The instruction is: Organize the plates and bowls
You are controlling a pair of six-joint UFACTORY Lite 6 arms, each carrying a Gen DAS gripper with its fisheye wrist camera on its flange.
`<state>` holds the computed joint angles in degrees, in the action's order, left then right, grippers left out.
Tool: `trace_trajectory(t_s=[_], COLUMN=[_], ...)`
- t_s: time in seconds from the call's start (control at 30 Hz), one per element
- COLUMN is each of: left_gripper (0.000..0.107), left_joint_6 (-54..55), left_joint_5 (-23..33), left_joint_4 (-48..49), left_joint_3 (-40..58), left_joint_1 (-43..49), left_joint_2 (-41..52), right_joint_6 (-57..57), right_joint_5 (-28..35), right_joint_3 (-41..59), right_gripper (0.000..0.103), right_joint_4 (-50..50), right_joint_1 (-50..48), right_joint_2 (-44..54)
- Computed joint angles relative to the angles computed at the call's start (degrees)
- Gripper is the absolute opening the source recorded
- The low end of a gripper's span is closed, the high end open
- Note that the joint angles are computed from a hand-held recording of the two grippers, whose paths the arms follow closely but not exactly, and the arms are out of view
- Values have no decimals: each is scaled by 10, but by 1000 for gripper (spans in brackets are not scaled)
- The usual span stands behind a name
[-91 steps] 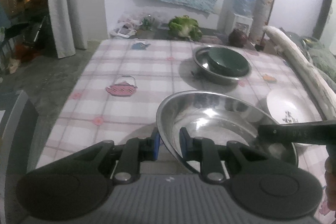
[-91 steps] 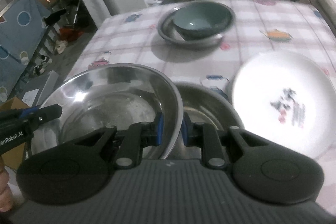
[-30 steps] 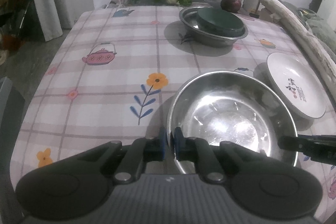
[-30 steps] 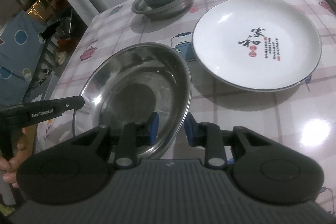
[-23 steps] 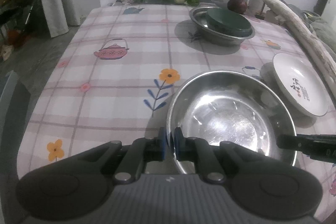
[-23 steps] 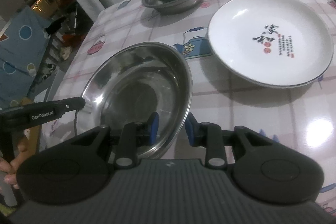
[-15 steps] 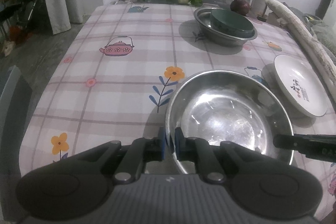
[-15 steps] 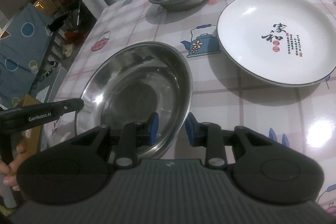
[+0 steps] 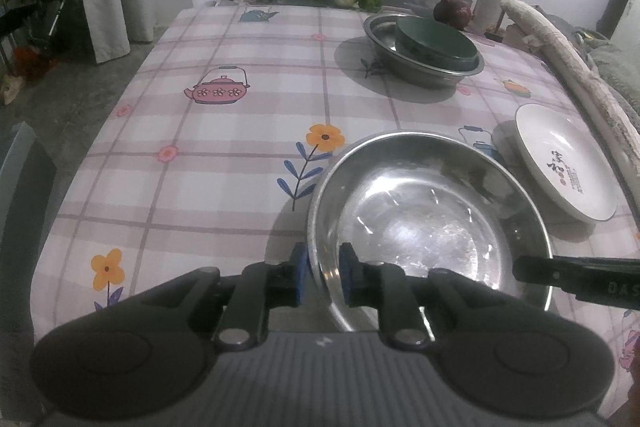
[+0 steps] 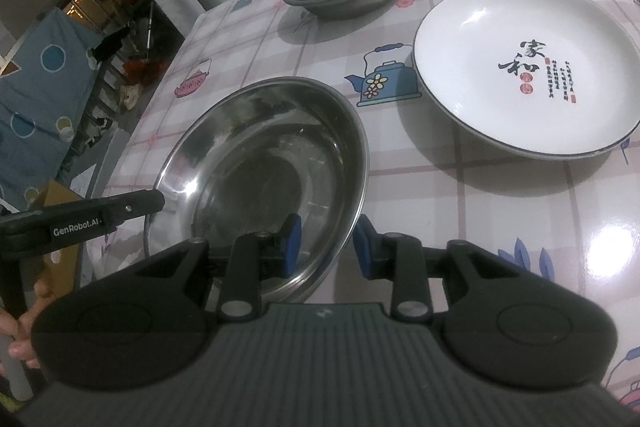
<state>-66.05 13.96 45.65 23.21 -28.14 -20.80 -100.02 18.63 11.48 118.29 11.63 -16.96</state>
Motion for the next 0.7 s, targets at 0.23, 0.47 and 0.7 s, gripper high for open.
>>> trace_trajectory(t_s=[0.23,0.47,0.7], left_gripper=[33,51,59], left_joint_6=[-27,-32,-56], left_joint_5=[5,12,28], left_joint_4=[26,32,55], left_joint_3=[0,-2,-8], left_joint_1=[-5,-8,-18], left_joint_2=[1,-13,-35], right_joint_6=[43,68,114], right_joint_5=[2,0,-13], right_joint_3=[-8,-13,-33], right_gripper=[36,50,62], right_joint_4=[-45,-69,-105], right_joint_1=[-16,-33,-42], right_joint_2=[-17,-29,-72])
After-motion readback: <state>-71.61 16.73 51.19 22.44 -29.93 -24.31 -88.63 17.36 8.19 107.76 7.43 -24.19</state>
